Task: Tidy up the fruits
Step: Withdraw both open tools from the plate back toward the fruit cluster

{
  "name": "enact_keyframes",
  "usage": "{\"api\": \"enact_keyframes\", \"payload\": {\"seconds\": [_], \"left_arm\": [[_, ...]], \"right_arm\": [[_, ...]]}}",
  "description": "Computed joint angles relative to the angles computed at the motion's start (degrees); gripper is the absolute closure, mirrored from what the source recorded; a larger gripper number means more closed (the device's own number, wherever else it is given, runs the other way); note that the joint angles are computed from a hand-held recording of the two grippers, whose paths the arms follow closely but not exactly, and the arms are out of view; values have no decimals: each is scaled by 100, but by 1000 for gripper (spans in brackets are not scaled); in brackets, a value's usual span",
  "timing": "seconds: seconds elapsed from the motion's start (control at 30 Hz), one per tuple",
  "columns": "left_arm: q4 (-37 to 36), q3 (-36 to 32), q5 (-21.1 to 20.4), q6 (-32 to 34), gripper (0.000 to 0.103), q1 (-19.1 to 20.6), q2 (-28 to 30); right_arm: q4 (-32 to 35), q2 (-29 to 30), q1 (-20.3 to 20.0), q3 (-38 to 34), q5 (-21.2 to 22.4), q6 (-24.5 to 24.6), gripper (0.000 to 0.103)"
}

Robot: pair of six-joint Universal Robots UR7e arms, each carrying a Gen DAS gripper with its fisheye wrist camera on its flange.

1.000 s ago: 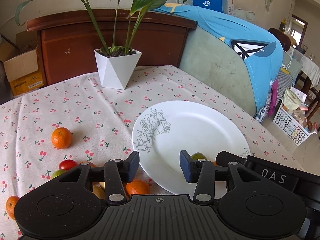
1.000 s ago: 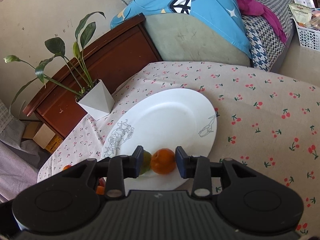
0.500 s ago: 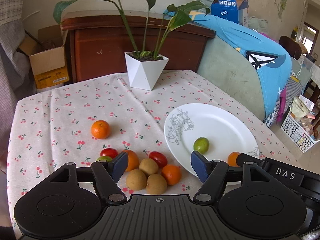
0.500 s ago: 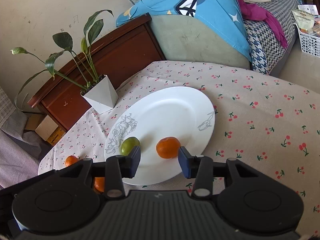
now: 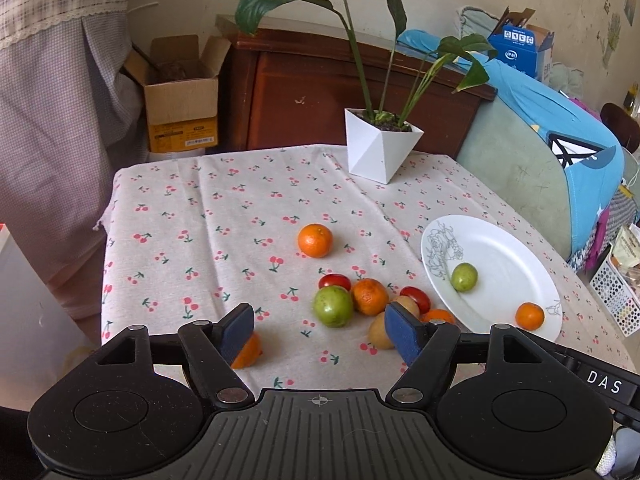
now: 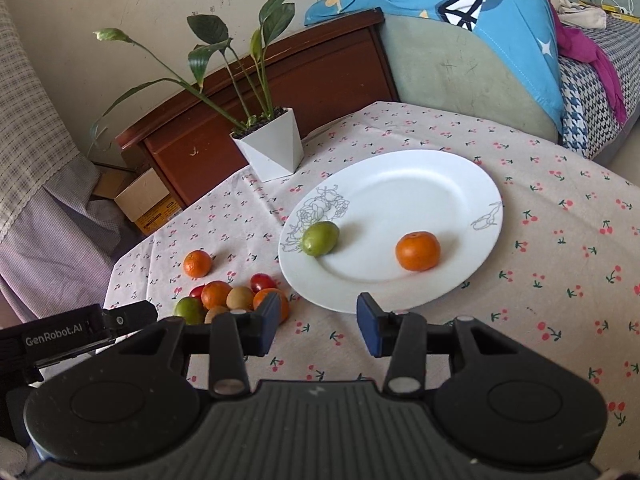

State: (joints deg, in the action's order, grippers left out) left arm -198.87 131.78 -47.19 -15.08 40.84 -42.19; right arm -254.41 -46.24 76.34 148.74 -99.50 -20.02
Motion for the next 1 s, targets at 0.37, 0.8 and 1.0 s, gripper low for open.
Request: {"api": "enact_keyframes", "payload": {"seconds": [0.37, 0.8, 1.0], "left_arm": [[635, 208, 406, -553, 31, 181, -329], [573, 190, 602, -522, 32, 273, -114], [474, 125, 705, -471, 33, 284, 9]], "right_arm": [[426, 264, 146, -100, 124, -349, 59], [521, 531, 86, -386, 231, -446, 59], [508, 593, 119, -528, 199, -506, 59]]}}
